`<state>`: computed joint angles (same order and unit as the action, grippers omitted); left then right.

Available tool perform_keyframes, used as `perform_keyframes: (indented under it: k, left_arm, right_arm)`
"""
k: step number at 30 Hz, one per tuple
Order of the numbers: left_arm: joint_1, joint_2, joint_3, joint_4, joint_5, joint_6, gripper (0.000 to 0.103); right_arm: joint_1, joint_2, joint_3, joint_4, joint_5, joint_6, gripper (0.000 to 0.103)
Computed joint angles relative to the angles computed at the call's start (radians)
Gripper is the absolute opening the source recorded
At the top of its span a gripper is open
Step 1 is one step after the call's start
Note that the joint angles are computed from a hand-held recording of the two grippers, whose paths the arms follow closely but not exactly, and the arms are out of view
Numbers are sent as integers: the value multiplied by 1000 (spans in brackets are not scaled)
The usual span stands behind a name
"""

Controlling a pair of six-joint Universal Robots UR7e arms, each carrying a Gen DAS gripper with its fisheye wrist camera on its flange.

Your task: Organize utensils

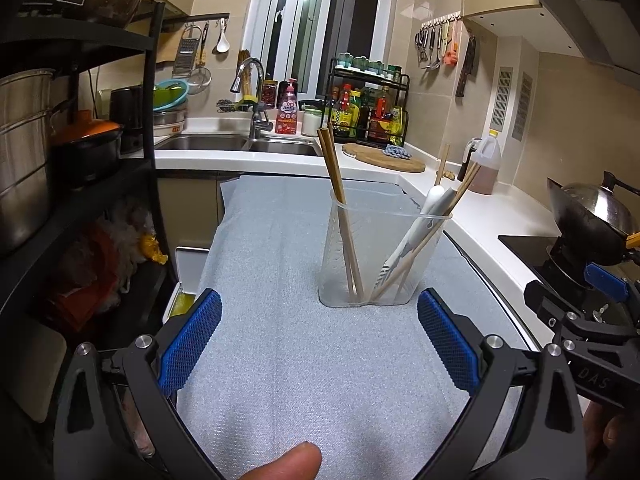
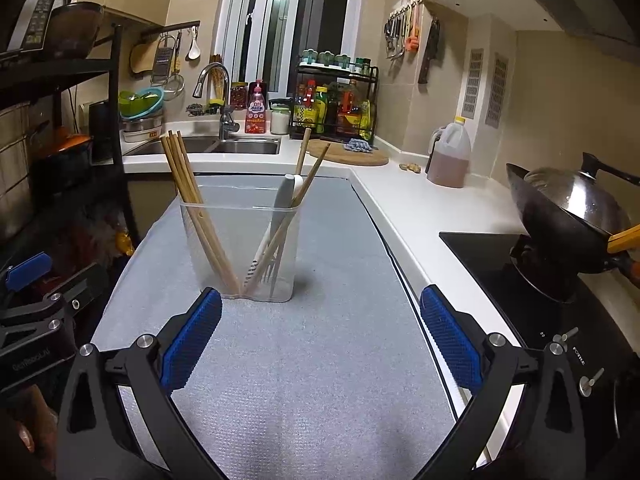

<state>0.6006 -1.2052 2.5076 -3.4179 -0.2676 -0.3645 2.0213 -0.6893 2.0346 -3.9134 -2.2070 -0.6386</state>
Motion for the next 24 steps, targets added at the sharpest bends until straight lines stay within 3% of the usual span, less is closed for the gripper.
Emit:
perform_keyframes:
  k: [24]
  left_arm:
    - [-10,9,-5,-14,-3,28,95]
  right_arm:
    - [3,-14,3,15,-1,14,97]
